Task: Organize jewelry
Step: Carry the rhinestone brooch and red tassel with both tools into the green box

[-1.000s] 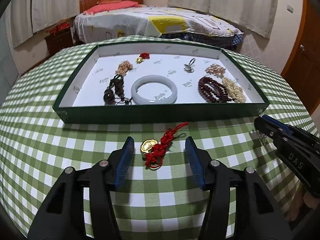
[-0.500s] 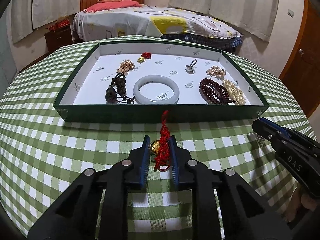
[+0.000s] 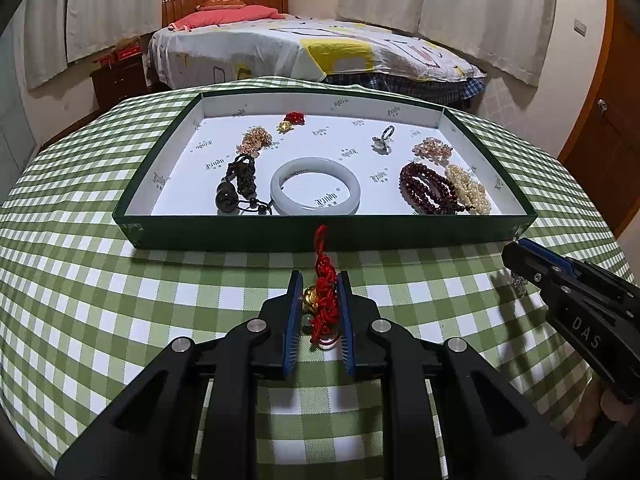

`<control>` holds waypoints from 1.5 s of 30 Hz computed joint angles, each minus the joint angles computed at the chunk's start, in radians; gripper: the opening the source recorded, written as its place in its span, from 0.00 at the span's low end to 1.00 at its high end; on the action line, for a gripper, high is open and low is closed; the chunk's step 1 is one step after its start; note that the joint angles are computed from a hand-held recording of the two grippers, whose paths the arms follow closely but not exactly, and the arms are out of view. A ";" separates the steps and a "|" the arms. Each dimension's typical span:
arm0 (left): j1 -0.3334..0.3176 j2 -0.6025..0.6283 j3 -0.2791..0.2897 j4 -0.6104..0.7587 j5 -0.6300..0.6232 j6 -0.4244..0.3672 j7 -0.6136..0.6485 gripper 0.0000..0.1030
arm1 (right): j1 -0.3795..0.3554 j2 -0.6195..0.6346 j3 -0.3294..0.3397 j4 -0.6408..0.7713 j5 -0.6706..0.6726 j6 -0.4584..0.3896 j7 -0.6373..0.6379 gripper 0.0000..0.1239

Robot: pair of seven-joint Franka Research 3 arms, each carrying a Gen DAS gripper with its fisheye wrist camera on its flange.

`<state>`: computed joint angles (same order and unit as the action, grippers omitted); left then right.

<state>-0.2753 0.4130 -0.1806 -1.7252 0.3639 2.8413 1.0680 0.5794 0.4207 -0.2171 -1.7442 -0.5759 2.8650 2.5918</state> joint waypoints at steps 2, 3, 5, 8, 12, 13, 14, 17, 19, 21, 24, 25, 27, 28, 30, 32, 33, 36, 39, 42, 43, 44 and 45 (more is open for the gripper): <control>0.001 -0.003 0.000 -0.002 -0.001 0.002 0.000 0.17 | 0.000 -0.001 -0.001 -0.001 0.001 0.002 -0.001 0.11; 0.001 -0.004 0.001 -0.002 -0.001 0.004 0.000 0.17 | 0.001 -0.001 -0.001 0.000 0.000 0.004 -0.001 0.11; -0.003 -0.012 0.007 -0.007 0.008 0.012 -0.007 0.17 | 0.005 -0.003 -0.004 0.000 -0.004 0.007 0.000 0.11; -0.008 -0.023 0.016 -0.012 0.025 0.026 -0.019 0.17 | 0.008 -0.006 -0.005 0.002 -0.009 0.011 0.001 0.11; -0.007 -0.030 0.017 -0.008 0.034 0.038 -0.026 0.17 | 0.008 -0.006 -0.005 0.016 -0.007 0.020 -0.003 0.11; -0.008 -0.031 0.019 -0.003 0.038 0.042 -0.028 0.17 | 0.010 -0.004 -0.007 0.022 -0.010 0.021 -0.003 0.11; -0.009 -0.030 0.021 0.002 0.042 0.046 -0.030 0.17 | 0.011 -0.001 -0.009 0.034 -0.012 0.021 -0.006 0.11; -0.011 -0.021 0.030 0.031 0.055 0.057 -0.036 0.17 | 0.007 0.015 -0.009 0.072 -0.008 0.024 -0.025 0.11; -0.016 -0.009 0.039 0.058 0.067 0.064 -0.041 0.17 | 0.007 0.030 -0.012 0.103 -0.002 0.028 -0.037 0.11; -0.016 0.010 0.042 0.095 0.072 0.065 -0.039 0.17 | 0.009 0.051 -0.019 0.143 0.004 0.032 -0.051 0.11; -0.025 0.053 0.054 0.173 0.083 0.062 -0.037 0.17 | 0.009 0.096 -0.031 0.224 0.021 0.030 -0.081 0.11; -0.031 0.078 0.061 0.215 0.089 0.057 -0.035 0.17 | 0.004 0.117 -0.029 0.257 0.035 0.025 -0.100 0.11; -0.035 0.116 0.064 0.272 0.090 0.043 -0.025 0.17 | -0.009 0.158 -0.021 0.321 0.071 0.016 -0.140 0.11; -0.036 0.148 0.062 0.322 0.086 0.025 -0.010 0.17 | -0.014 0.180 -0.018 0.352 0.090 0.010 -0.160 0.11; -0.037 0.209 0.055 0.415 0.072 -0.018 0.024 0.17 | -0.034 0.231 -0.001 0.426 0.140 -0.007 -0.211 0.11; -0.039 0.258 0.054 0.487 0.056 -0.056 0.049 0.17 | -0.054 0.287 0.018 0.506 0.195 -0.039 -0.266 0.11; -0.040 0.285 0.051 0.527 0.046 -0.081 0.066 0.17 | -0.057 0.304 0.021 0.530 0.216 -0.051 -0.286 0.11; -0.044 0.383 0.042 0.674 0.006 -0.175 0.124 0.17 | -0.077 0.381 0.040 0.639 0.281 -0.114 -0.351 0.11; -0.060 0.460 0.051 0.797 -0.024 -0.259 0.155 0.17 | -0.085 0.434 0.046 0.718 0.326 -0.167 -0.389 0.11; -0.073 0.528 0.059 0.909 -0.048 -0.328 0.179 0.17 | -0.099 0.486 0.061 0.802 0.363 -0.229 -0.426 0.11; -0.074 0.533 0.063 0.915 -0.053 -0.331 0.183 0.17 | -0.104 0.503 0.064 0.831 0.373 -0.248 -0.436 0.11; -0.078 0.557 0.065 0.955 -0.059 -0.355 0.194 0.17 | -0.107 0.524 0.066 0.868 0.382 -0.277 -0.445 0.11; -0.081 0.580 0.066 0.994 -0.068 -0.379 0.204 0.17 | -0.109 0.538 0.067 0.892 0.387 -0.294 -0.451 0.11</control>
